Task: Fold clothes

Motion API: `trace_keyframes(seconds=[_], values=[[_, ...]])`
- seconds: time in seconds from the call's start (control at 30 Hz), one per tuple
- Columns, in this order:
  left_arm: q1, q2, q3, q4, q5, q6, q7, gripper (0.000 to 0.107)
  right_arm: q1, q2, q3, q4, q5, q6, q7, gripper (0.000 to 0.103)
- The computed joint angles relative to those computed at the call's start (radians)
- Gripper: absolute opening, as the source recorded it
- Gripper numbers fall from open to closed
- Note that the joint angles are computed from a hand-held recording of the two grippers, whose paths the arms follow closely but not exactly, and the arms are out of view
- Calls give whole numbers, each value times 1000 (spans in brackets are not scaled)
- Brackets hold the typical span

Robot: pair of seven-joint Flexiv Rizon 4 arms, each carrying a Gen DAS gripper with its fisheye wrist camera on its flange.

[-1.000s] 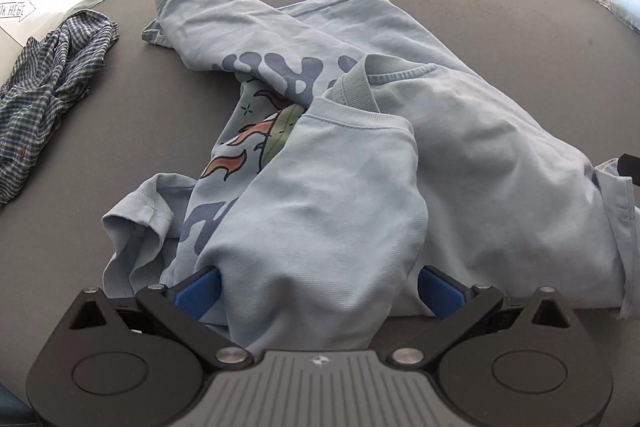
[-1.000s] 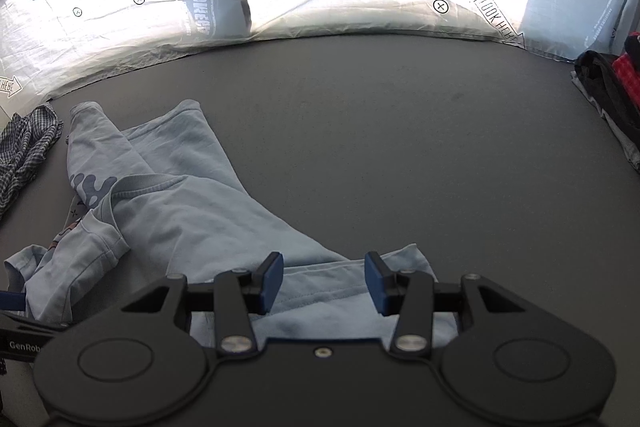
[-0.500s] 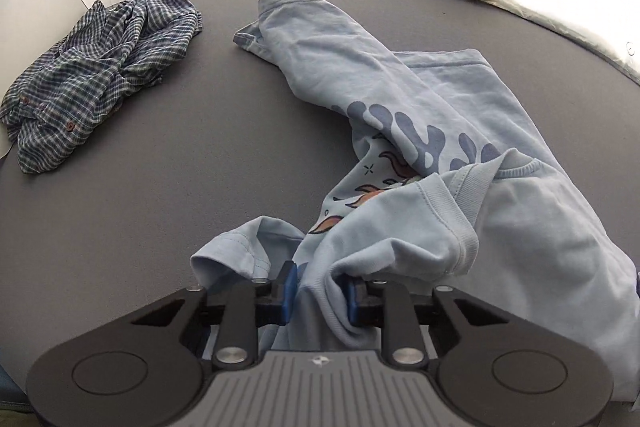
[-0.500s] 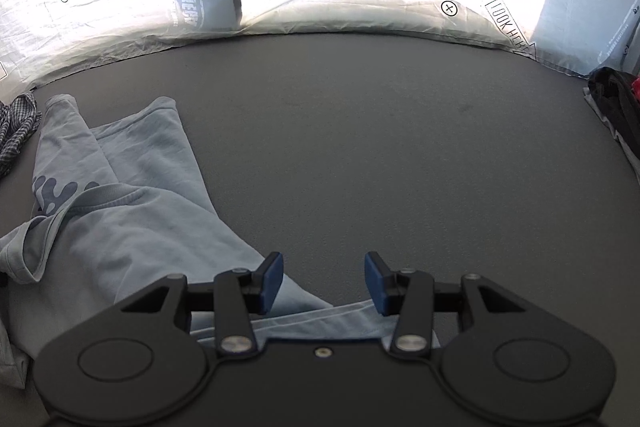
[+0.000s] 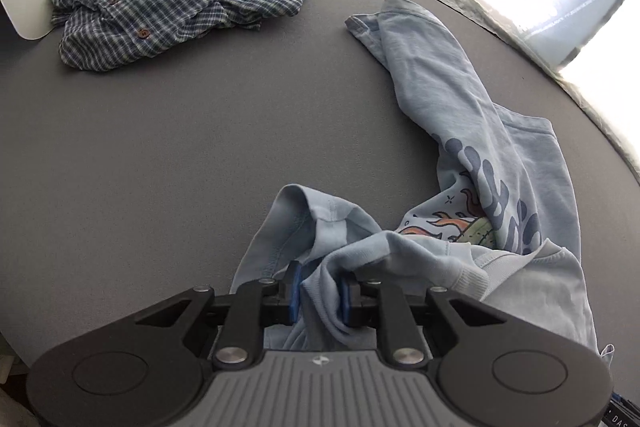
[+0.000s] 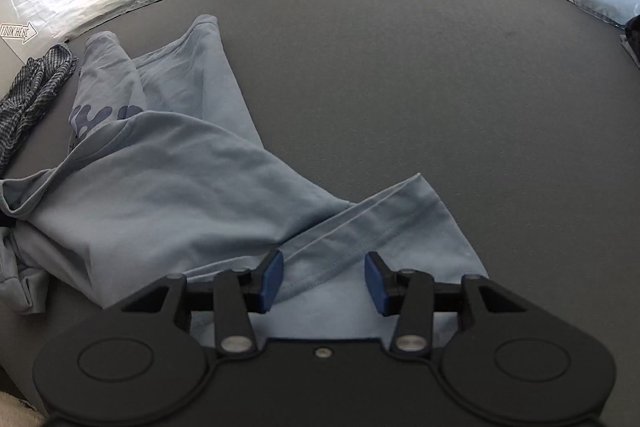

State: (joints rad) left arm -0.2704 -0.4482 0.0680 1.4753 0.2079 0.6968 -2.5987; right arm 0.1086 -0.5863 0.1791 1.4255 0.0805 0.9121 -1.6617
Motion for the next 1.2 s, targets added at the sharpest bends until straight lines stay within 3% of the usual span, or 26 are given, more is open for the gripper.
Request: trace_keyframes(seconds=[0.17, 0.3, 0.4, 0.5, 0.7, 0.73, 0.77, 0.8, 0.87, 1.0, 1.2], values=[[-15, 25, 0, 42, 34, -2, 11, 24, -2, -8, 13, 1, -12, 109, -51, 46], [-31, 18, -2, 10, 79, -43, 46, 24, -31, -62, 102, -74, 15, 158, -247, 46], [-31, 20, -4, 12, 82, -41, 51, 24, -52, -111, 184, -158, 56, 123, -439, 46], [-22, 28, -5, 35, 65, -11, 38, 24, -30, -156, 212, -237, 71, 53, -588, 46], [-28, 29, -2, 34, 78, -2, 31, 24, 59, -209, 144, -319, 55, -58, -693, 47], [-31, 30, -1, 33, 86, 2, 31, 22, 67, -216, 135, -332, 57, -86, -691, 44], [-34, 31, 0, 33, 94, 6, 31, 21, 70, -221, 129, -351, 63, -118, -681, 28], [-37, 32, 1, 32, 102, 11, 31, 20, 68, -210, 127, -337, 86, -97, -675, 12], [-44, 41, 4, 29, 125, 29, 33, 16, 66, -182, 121, -289, 120, -12, -675, 10], [-69, 63, 15, 0, 202, 80, 20, 15, 70, -110, 107, -155, 134, 309, -675, 9], [-98, 54, 44, -139, 341, 195, 6, 12, 87, -74, 78, -146, 101, 706, -604, 8]])
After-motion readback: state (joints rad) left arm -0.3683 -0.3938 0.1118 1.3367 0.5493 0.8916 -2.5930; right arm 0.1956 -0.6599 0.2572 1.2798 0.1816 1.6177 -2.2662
